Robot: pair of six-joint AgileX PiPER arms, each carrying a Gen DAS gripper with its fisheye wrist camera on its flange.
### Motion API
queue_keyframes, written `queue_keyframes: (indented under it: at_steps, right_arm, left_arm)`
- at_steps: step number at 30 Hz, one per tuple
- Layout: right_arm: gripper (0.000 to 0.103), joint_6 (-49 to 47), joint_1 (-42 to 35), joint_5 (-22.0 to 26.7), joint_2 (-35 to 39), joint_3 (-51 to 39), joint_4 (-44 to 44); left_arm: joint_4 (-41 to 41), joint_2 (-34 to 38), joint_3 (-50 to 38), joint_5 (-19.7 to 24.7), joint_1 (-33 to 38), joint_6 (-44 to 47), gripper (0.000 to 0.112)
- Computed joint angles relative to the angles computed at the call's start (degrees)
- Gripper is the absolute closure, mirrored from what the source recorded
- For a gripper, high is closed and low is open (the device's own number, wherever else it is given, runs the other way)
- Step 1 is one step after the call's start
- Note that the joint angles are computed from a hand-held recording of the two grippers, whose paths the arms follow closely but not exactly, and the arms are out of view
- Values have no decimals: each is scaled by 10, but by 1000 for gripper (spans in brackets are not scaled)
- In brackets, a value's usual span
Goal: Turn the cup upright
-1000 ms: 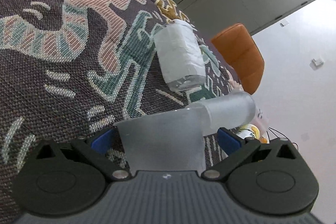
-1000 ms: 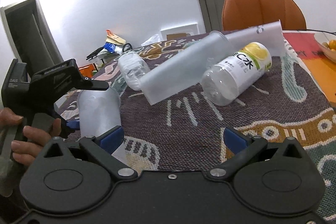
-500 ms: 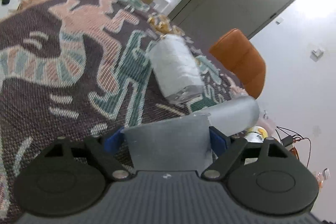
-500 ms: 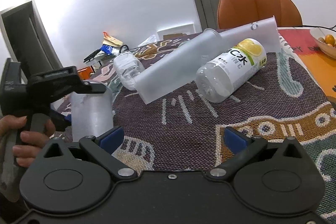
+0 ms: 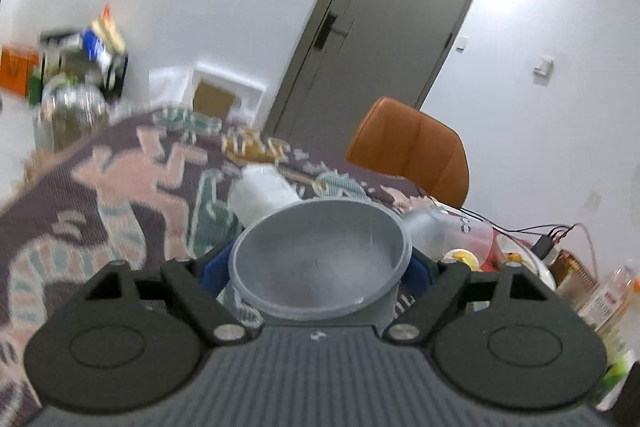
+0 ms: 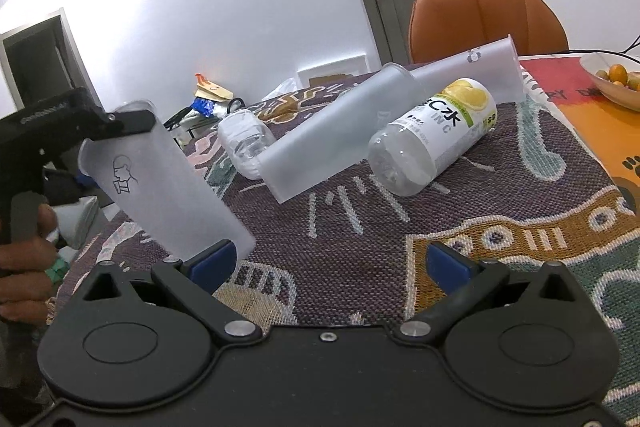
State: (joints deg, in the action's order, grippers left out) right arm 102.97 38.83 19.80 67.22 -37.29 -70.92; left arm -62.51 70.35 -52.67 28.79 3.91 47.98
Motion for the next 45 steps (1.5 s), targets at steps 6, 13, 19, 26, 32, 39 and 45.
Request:
queue_keyframes:
  at_steps: [6,13,19,26,32,39,45]
  right_arm:
    - [0,37,4,4,-12,20,-26]
    - [0,85,1,-2,-21,39,-61]
    - [0,108,-5,-12,-22,48,-76]
    - [0,104,-2,-19,-27,54,-83]
    - [0,95,21,-9,-18,42,-84]
    - [0,65,56,26,-23,29,-53]
    - [0,42,107,92,-40,19,-24]
  left_arm:
    - [76,-33,0,-46,-40,-15,29]
    - [228,-66,6,-70,-87,-106,29]
    - [309,-54,5,-67,-114,-170,28]
    - [313,-54,13,-64,-123,-166,24]
    - [227,-68,22,-47,-98,-86,18]
    - [96,-100,35,-2,-46,26,14]
    - [32,-127,45,62,33,61,14]
